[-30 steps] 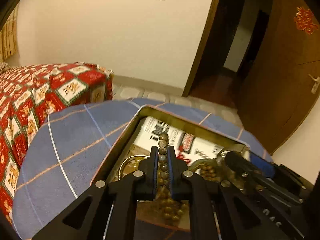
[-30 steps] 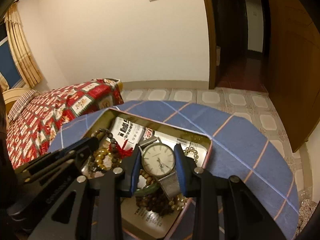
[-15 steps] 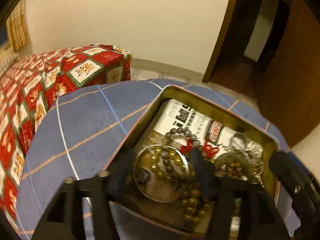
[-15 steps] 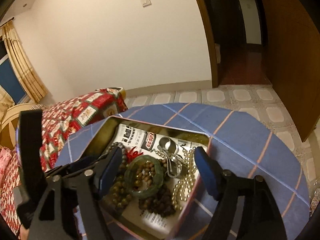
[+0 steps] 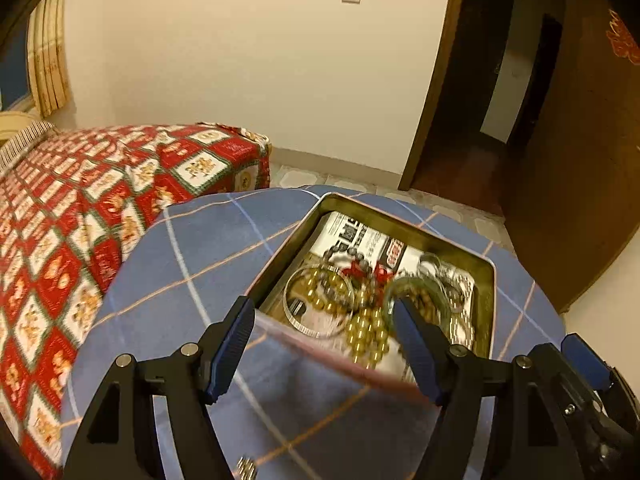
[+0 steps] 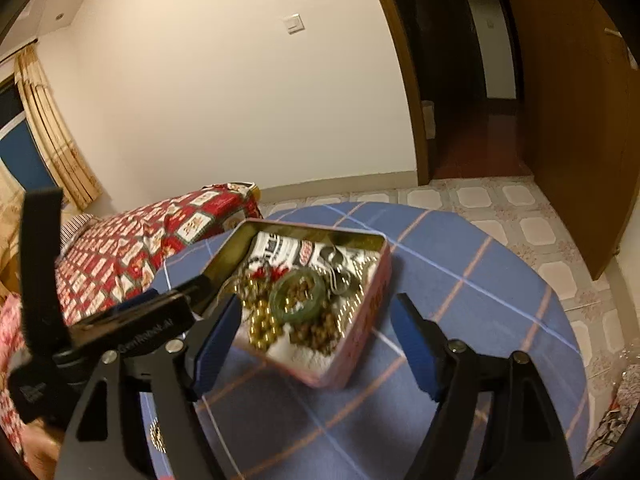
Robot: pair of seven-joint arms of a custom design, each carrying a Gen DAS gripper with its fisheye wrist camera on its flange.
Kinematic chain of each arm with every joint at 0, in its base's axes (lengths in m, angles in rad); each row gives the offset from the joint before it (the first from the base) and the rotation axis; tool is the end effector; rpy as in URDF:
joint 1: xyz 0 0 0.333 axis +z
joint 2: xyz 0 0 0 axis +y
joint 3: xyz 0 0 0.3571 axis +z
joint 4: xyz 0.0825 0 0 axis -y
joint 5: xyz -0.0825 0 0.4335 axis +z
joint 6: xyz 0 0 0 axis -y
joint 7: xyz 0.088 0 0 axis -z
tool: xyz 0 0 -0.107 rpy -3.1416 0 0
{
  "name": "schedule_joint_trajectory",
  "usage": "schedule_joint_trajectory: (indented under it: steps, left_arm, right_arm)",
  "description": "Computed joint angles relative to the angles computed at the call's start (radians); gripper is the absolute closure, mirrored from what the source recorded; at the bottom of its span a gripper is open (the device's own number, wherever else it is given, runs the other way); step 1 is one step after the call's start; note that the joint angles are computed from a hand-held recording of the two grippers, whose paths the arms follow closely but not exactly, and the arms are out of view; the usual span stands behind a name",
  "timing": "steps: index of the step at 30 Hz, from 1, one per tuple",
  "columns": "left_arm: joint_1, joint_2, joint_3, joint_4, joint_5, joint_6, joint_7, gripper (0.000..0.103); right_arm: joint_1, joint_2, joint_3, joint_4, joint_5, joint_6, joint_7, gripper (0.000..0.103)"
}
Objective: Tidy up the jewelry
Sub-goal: 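Open both tools to drop the watch and bead bracelet into the tin, then move both open tools toward the pink bangle and silver ball chain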
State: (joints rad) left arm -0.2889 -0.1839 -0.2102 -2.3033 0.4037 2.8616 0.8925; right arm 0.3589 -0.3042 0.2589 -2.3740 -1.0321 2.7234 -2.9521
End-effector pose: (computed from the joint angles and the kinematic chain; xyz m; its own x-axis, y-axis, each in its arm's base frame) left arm 0.4828 -0.2936 0.5171 -0.2104 -0.9740 0.0842 -0.7148 0.0945 -0.6929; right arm 0.4014 0.3335 0.5082 -0.1371 -0.9452 -0.2965 -0.5869 0.3186 -0.7444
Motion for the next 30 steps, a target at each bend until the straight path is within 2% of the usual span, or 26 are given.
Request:
schedule_joint_trajectory:
  steps: [5,9,18,26,30]
  left_arm:
    - [-0.019,-0.091,0.009,-0.101,-0.023,0.017,-0.005,0.031]
    - [0.007,-0.163,-0.024,-0.164,0.048,-0.002,-0.070,0.031]
    - [-0.026,-0.324,-0.015,-0.309,0.073,-0.018,-0.142,0.031]
    - [-0.030,-0.415,-0.034,-0.379,0.116,-0.056,-0.189,0.031]
    - [-0.055,-0.455,-0.011,-0.411,0.108,-0.056,-0.191,0.031]
  right_arm:
    - [0.029,-0.033,0.019,-0.038,0.025,-0.030,0.006,0.023]
    - [0.058,-0.055,0.033,-0.053,0.063,-0.070,-0.020,0.023]
    - [0.101,-0.090,0.069,-0.081,0.080,-0.108,-0.022,0.023]
    - [0.135,-0.097,0.091,-0.092,0.086,-0.130,-0.017,0.023]
    - [0.152,-0.103,0.100,-0.094,0.086,-0.146,-0.014,0.023]
